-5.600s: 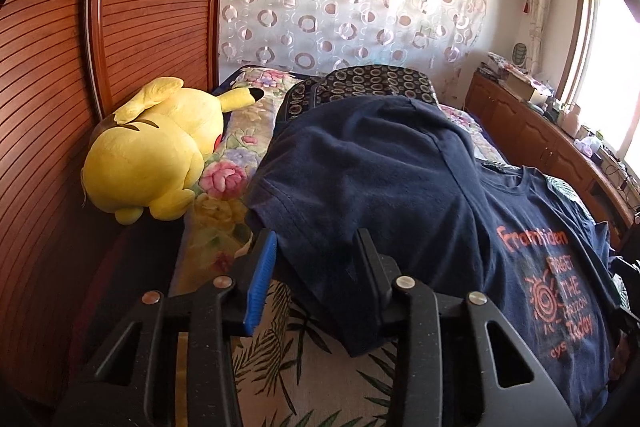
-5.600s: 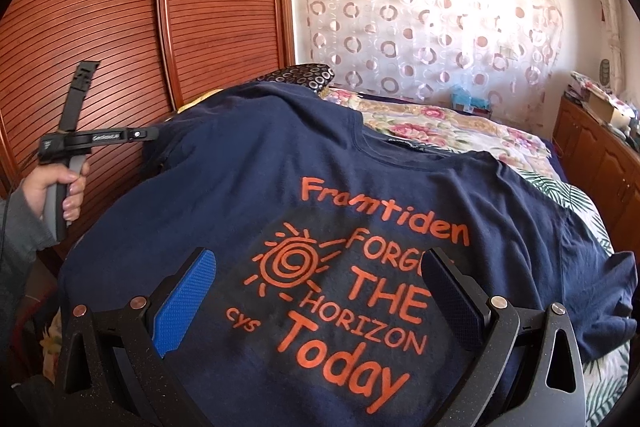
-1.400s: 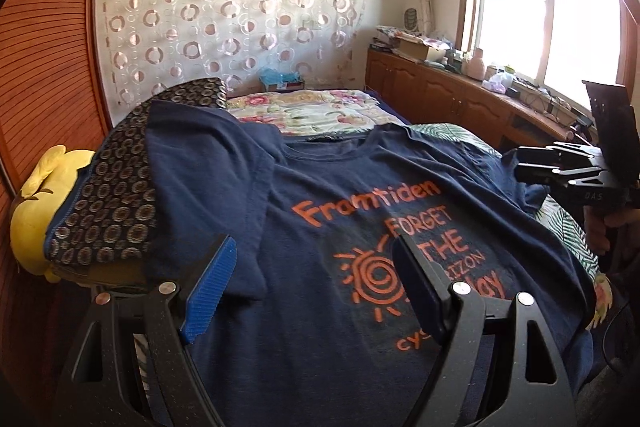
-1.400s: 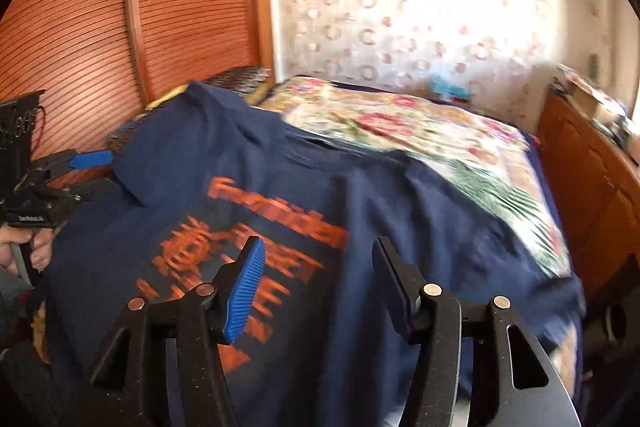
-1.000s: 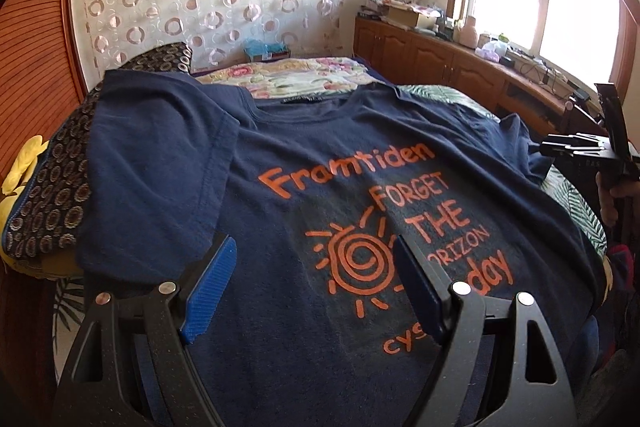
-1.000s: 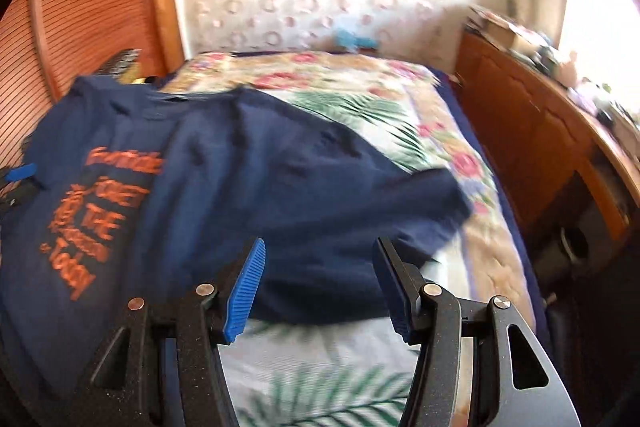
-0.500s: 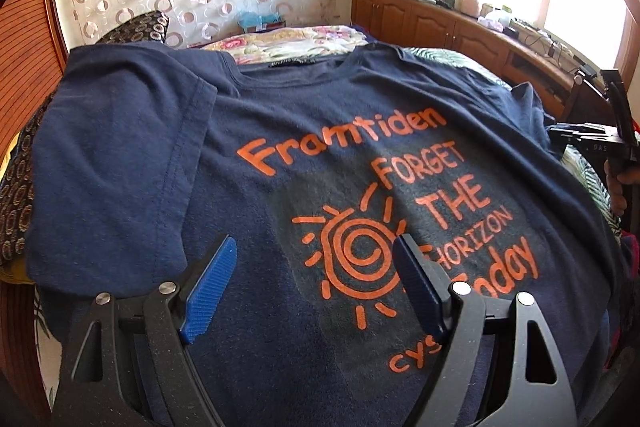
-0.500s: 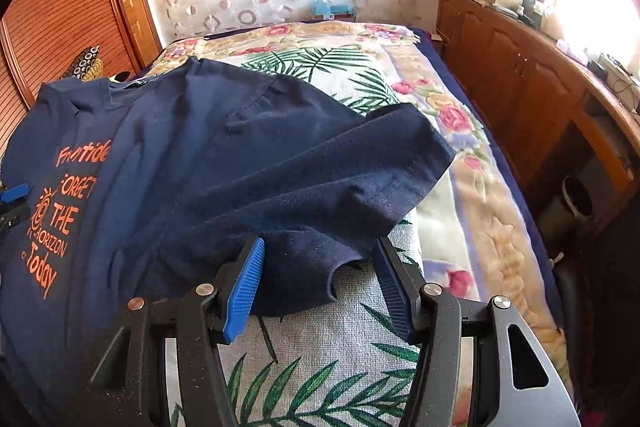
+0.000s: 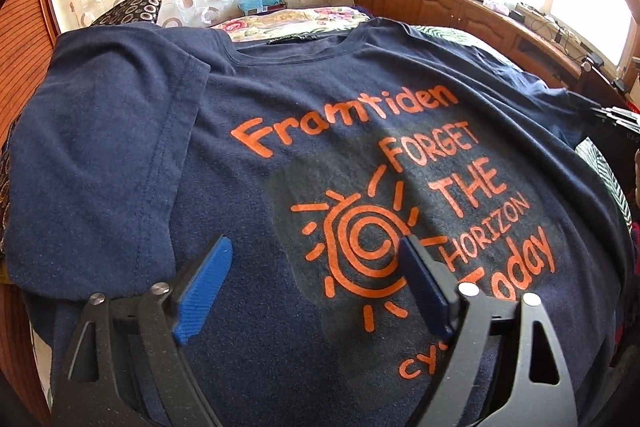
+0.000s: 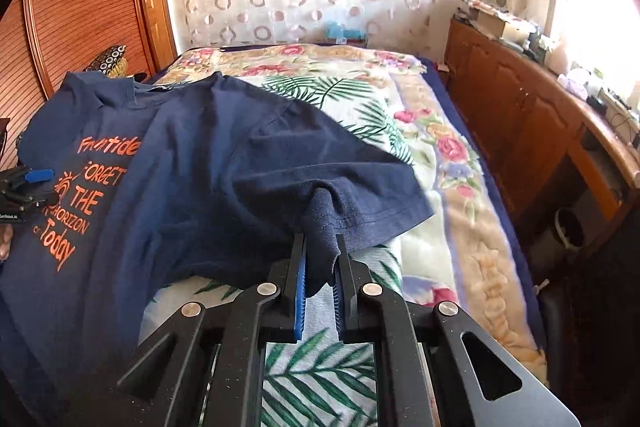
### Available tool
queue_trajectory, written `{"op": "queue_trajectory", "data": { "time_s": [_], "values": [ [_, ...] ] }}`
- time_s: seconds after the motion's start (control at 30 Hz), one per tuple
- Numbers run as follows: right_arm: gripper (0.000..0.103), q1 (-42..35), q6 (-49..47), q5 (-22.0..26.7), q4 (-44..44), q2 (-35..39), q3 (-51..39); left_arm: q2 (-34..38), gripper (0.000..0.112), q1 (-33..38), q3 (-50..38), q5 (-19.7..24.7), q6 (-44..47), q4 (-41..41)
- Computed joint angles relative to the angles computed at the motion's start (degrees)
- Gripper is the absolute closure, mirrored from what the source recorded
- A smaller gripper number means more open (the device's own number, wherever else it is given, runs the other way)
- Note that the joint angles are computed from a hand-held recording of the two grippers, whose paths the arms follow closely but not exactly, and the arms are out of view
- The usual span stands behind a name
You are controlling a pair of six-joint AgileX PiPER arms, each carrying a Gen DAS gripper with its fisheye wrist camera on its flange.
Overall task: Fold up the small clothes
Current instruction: 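Grasp the opposite side edge of the shirt with the right gripper, then fold the gripped side over toward the shirt's center with the right gripper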
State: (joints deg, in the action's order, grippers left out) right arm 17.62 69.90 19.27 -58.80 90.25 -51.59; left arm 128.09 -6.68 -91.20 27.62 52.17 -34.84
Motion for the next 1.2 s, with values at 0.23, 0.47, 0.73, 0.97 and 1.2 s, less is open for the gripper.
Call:
{"op": "queue_trajectory", "data": {
  "time_s": [0.23, 0.47, 0.73, 0.97, 1.2],
  "values": [
    [0.092, -0.8, 0.4, 0.3, 0.9, 2.7, -0.9, 0.3, 0.022, 0.0, -0.5, 0.2, -1.0, 0.7],
    [0.092, 3.6, 12.5, 0.4, -10.6, -0.9, -1.6, 0.6, 0.021, 0.0, -1.1, 0.4, -1.3, 0.9],
    [0.092, 11.4, 2.9, -3.9, -3.9, 3.5, -10.0, -2.7, 0.021, 1.5, 2.4, -0.6, 6.7, -9.4],
    [0.092, 14.5, -10.2, -6.4, 9.3, 12.5, -13.6, -10.1, 0.021, 3.8, 9.8, -1.6, 21.8, -26.1],
    [0.092, 13.6, 3.5, -5.3, -3.2, 10.5, -10.2, -13.6, 0.021, 4.2, 14.1, -1.8, 31.5, -37.2]
  ]
}}
